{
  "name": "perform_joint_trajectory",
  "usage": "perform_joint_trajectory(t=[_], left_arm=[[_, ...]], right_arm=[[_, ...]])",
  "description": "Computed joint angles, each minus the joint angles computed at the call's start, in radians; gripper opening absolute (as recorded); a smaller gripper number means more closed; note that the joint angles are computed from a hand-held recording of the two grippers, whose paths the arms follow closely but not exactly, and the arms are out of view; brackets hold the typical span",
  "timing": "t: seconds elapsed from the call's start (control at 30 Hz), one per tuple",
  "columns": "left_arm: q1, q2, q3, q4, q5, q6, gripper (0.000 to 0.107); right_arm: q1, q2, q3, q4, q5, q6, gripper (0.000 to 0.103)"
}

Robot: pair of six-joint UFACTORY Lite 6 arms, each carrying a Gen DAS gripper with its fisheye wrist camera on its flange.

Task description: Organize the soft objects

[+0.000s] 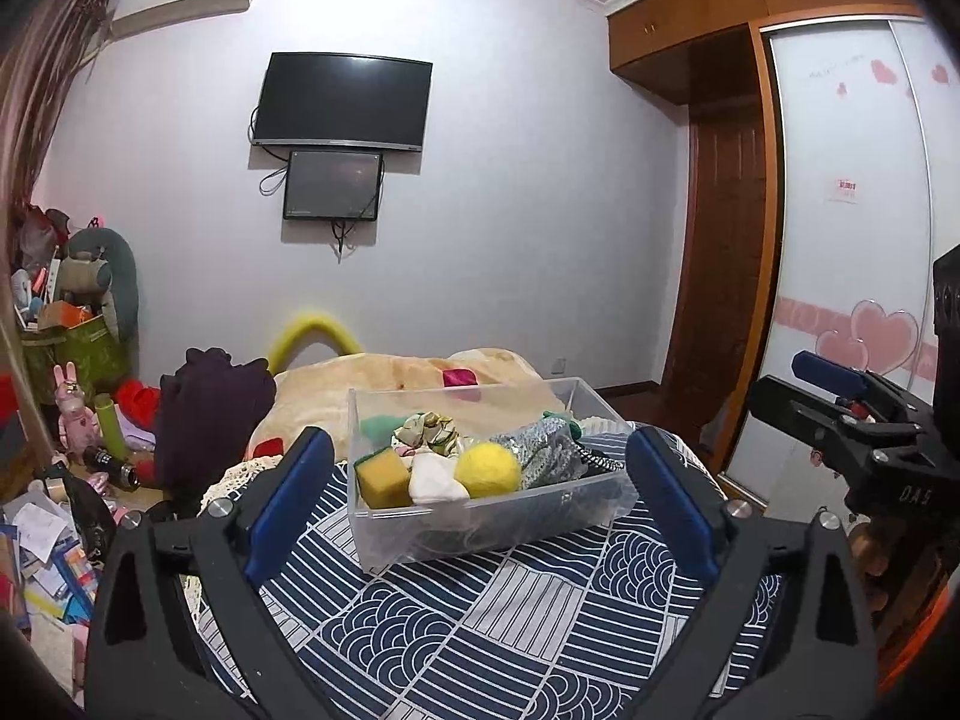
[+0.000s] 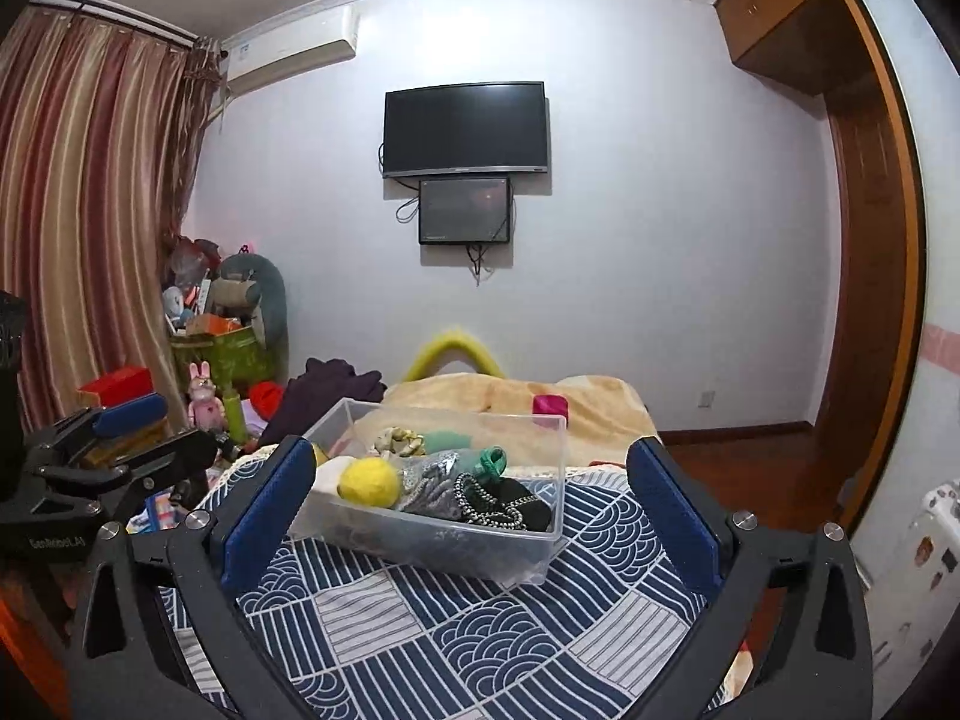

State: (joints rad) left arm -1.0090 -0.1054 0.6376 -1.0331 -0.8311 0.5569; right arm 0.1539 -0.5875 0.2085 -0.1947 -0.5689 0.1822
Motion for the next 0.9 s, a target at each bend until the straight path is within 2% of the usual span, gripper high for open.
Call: perform_joint_trajectory(t=[0.9], left_arm=[[-0.018,0.033,0.010,-0.010,-0.026,0.004,0.103]], right_arm=[[0.024,-0.005,-0.003,0.023,0.020,-0.001,0.103]])
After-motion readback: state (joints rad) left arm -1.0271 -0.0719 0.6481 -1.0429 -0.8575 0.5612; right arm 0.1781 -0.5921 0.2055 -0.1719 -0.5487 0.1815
